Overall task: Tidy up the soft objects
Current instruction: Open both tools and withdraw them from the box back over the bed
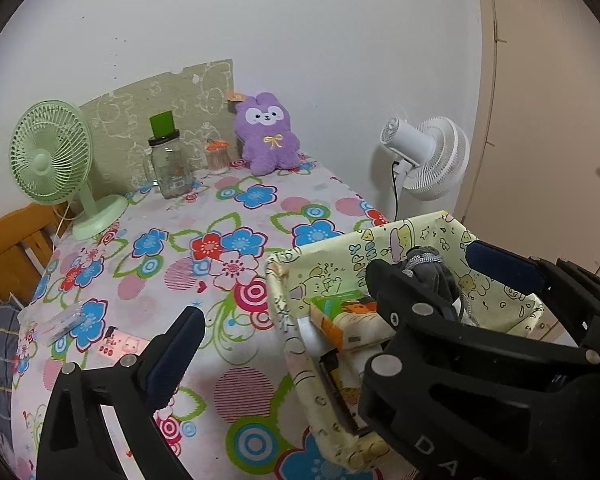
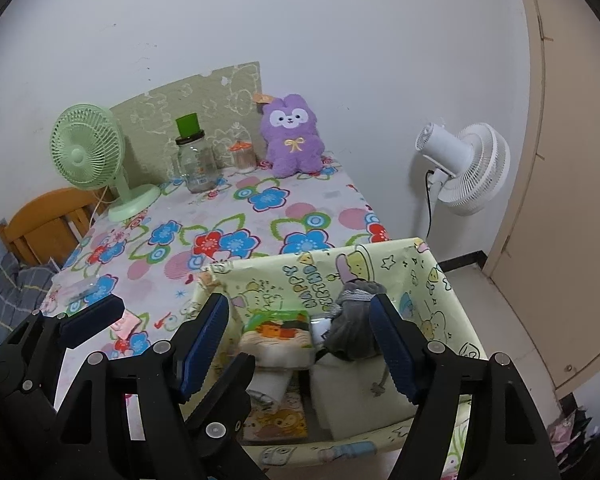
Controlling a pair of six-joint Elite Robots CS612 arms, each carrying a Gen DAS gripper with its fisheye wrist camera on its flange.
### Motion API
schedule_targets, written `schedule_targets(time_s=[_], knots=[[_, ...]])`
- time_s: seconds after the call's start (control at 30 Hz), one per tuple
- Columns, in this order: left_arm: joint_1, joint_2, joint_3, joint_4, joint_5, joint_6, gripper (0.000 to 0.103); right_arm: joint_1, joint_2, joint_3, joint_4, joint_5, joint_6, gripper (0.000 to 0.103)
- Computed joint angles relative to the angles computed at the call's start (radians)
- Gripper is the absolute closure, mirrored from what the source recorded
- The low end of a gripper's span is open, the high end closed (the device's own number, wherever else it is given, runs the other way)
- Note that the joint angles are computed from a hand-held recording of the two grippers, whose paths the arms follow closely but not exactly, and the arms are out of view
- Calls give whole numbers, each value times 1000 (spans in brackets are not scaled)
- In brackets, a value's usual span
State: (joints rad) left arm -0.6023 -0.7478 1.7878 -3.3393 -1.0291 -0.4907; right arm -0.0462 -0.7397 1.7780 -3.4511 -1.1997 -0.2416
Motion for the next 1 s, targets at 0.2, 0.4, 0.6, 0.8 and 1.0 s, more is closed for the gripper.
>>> schedule_targets(time_s=[0.2, 0.4, 0.6, 0.8, 1.0], knots=[[-4, -17, 33, -36, 29, -7, 2, 7, -17, 22, -22, 12, 5, 26], [-9, -32, 66, -80, 61, -7, 3, 19, -28, 45, -65, 12, 17, 16], [-10, -46, 100, -129, 82, -4, 3, 30, -37, 66, -113, 17, 25, 6], [-8, -59, 133, -166, 96, -11, 3, 46, -48, 83, -135, 12, 17, 4], [-4, -72, 167, -194, 103, -26, 3, 64, -58, 98, -148, 11, 4, 4]])
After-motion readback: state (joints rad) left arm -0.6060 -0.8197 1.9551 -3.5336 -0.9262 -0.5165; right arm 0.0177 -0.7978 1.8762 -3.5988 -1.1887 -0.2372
